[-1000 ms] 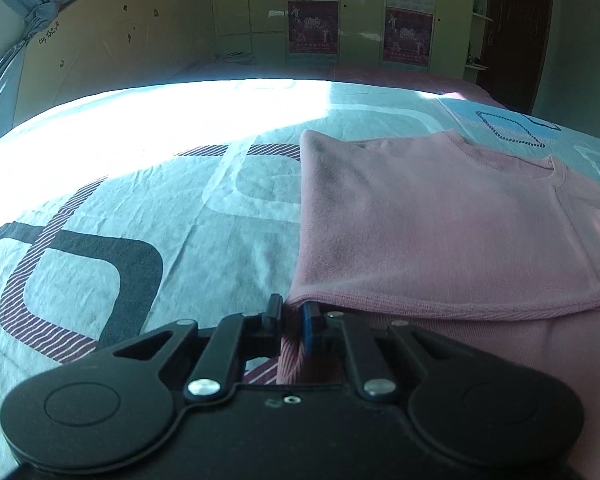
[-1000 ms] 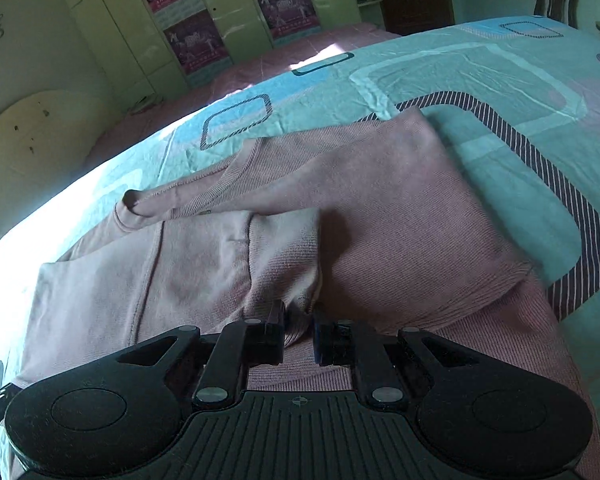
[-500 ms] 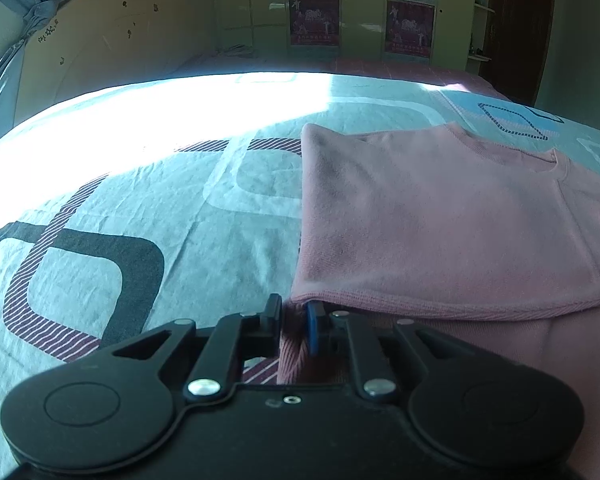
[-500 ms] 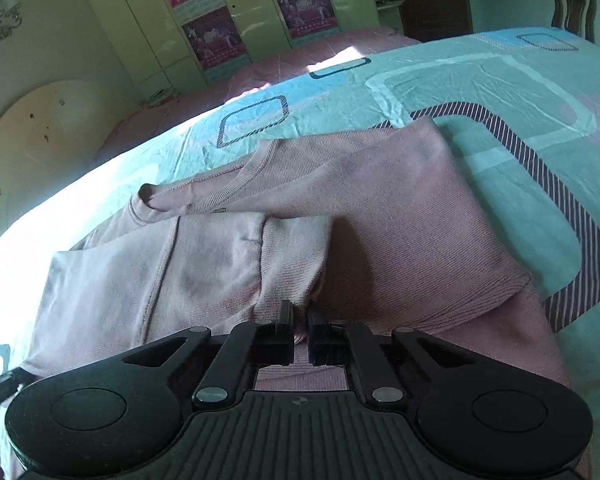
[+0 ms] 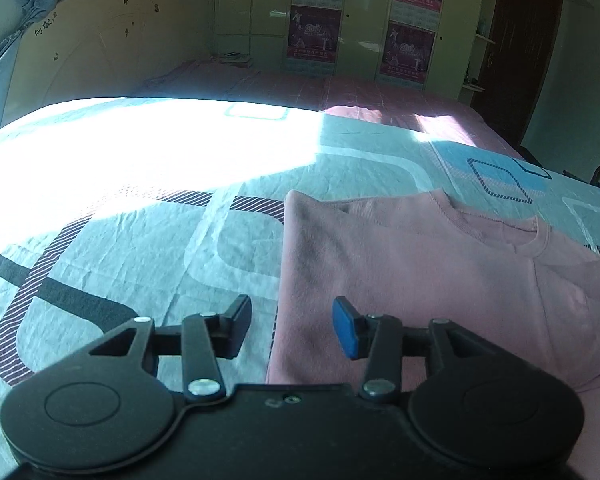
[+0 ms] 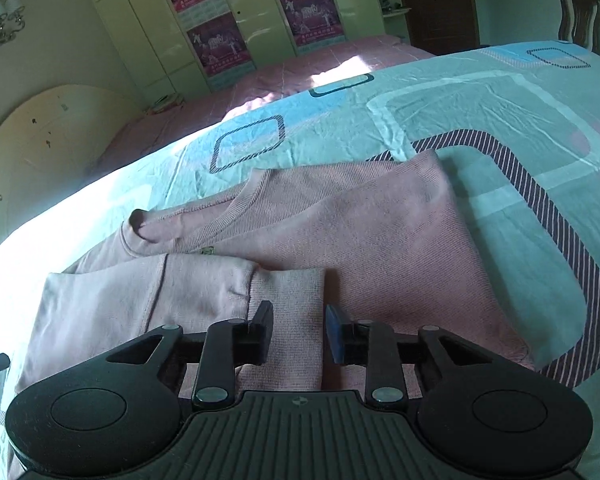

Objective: Fold small clothes

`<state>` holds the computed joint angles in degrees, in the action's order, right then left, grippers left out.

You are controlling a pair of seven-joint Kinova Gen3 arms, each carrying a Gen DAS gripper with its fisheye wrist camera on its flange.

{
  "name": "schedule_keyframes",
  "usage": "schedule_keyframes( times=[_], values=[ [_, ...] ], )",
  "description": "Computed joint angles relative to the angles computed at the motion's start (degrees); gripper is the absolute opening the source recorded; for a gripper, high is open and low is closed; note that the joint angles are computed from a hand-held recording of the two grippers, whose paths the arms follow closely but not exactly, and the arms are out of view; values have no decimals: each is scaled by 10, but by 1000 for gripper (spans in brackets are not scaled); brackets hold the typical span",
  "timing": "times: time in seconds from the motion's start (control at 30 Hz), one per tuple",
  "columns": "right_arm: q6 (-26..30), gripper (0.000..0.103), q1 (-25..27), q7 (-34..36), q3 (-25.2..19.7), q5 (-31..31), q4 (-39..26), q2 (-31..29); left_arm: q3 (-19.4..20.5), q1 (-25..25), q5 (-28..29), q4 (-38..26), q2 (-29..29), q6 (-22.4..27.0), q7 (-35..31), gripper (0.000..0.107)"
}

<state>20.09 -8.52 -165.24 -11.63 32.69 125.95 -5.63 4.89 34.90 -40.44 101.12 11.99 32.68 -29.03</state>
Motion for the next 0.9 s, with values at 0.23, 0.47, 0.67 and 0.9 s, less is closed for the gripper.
schedule_keyframes(
  times=[0.23, 0.47, 0.67, 0.9],
  values=[
    [5, 32, 28, -59, -33, 61, -22, 49, -24, -22, 65, -105, 104, -6, -80, 44],
    [4, 9, 13, -94, -41, 115, -35, 71, -62, -19, 129, -125, 137, -49, -120, 14],
    [94, 8, -34, -177, -55, 250, -37, 41, -200, 101, 40, -67, 121, -129, -1, 12],
    [49, 8, -7, -146, -40, 207, -37, 78, -185, 107, -6, -92, 145, -76, 23, 18]
  ],
)
